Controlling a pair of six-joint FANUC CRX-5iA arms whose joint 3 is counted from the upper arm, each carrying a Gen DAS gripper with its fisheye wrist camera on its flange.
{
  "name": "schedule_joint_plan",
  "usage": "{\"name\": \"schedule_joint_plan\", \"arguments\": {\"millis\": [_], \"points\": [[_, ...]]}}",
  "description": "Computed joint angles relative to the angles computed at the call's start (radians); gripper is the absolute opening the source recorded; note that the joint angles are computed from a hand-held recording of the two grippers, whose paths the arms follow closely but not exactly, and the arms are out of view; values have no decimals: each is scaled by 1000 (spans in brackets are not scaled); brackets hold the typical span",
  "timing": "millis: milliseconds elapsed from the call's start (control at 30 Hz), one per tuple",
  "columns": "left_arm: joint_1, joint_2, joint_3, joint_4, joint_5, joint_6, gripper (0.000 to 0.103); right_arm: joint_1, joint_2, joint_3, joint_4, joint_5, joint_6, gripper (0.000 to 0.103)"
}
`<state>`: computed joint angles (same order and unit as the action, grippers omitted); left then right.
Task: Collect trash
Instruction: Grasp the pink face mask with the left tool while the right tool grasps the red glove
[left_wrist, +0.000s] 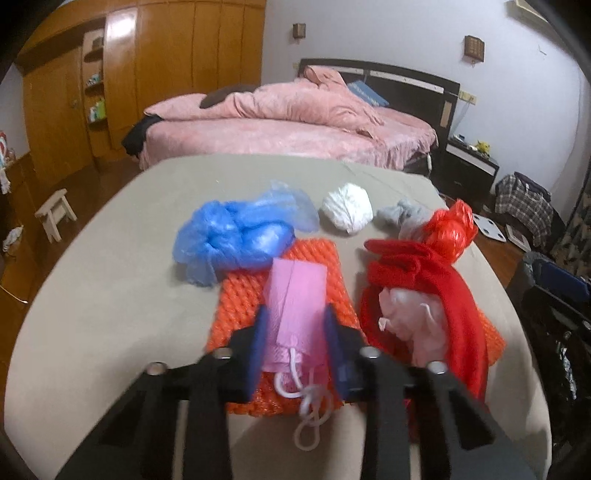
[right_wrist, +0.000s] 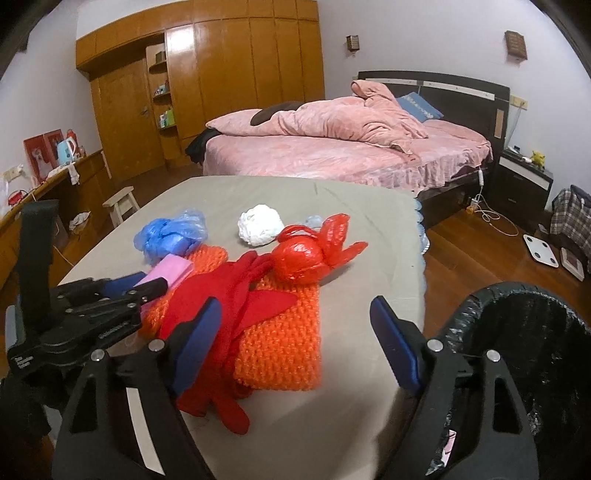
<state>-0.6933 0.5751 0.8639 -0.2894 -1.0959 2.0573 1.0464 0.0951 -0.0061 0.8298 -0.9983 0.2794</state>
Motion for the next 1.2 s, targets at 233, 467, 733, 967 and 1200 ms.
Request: {"name": "schedule_joint_plan", "arguments": {"millis": [233, 467, 733, 967, 1200], "points": [[-7, -39, -46, -29, 51, 34, 11, 1, 10, 12, -6, 27, 5, 77], [-19, -97, -87, -56, 81, 65, 11, 3, 31, 32, -42, 59, 20, 65], [-33, -123, -108, -78, 86, 80, 11, 1, 67, 75, -107, 80, 69, 51], [-29, -141, -132, -83, 98, 86, 11, -5, 88, 122, -223, 120, 189, 25], [-31, -157, -146, -96, 108, 103, 11, 7, 61, 117, -215, 164, 231, 4]]}}
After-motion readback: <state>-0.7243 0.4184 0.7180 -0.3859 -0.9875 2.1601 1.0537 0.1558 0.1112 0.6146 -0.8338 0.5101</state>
